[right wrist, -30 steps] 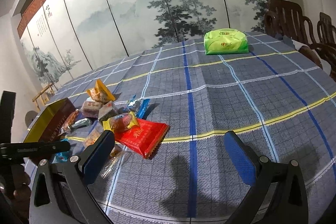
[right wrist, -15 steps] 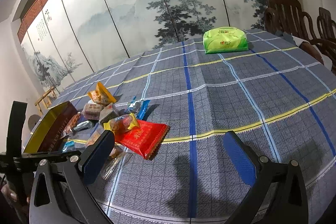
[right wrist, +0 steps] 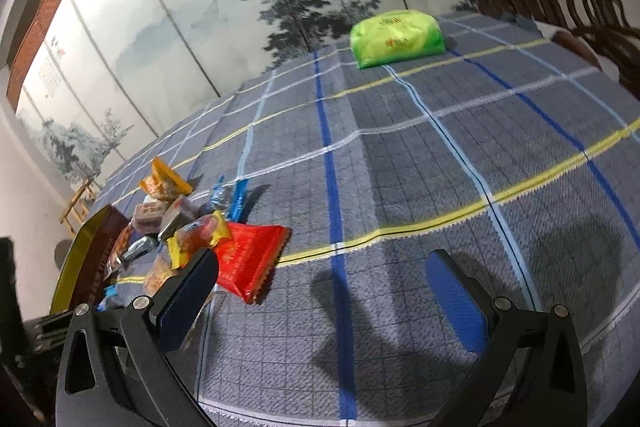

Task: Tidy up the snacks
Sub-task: 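Reach the left gripper to the blue candy packet and grasp it, then carry the blue candy packet over the gold tin and release it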

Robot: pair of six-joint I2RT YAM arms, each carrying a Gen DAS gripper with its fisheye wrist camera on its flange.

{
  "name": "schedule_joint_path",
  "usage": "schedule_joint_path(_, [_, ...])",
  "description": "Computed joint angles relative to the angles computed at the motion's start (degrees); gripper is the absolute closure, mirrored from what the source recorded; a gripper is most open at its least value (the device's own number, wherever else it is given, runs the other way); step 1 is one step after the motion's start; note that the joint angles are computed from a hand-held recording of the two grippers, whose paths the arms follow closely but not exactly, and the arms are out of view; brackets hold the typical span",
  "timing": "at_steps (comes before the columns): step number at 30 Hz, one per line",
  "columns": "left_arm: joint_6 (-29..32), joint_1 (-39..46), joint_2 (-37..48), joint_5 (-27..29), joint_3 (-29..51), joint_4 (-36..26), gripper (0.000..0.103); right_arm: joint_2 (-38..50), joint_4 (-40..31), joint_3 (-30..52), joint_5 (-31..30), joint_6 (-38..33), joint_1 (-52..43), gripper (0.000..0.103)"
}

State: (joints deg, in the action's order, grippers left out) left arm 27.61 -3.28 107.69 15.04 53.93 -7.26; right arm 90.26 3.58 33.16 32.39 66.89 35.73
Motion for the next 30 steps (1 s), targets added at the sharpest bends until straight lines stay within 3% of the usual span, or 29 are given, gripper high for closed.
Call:
schedule_joint_path(16, [3.7,5.63,-6.13,3.35,1.2,-2.38,0.08,1.64,-4.65,2.41,-1.15,2.05,-1.25,0.0])
schedule_joint_path(30, [8.04,11.43,2.73,1.81,14.46,-4.68,0.079,3.92,-9.28,5.95,-0.94,2.02,-1.09,0.0])
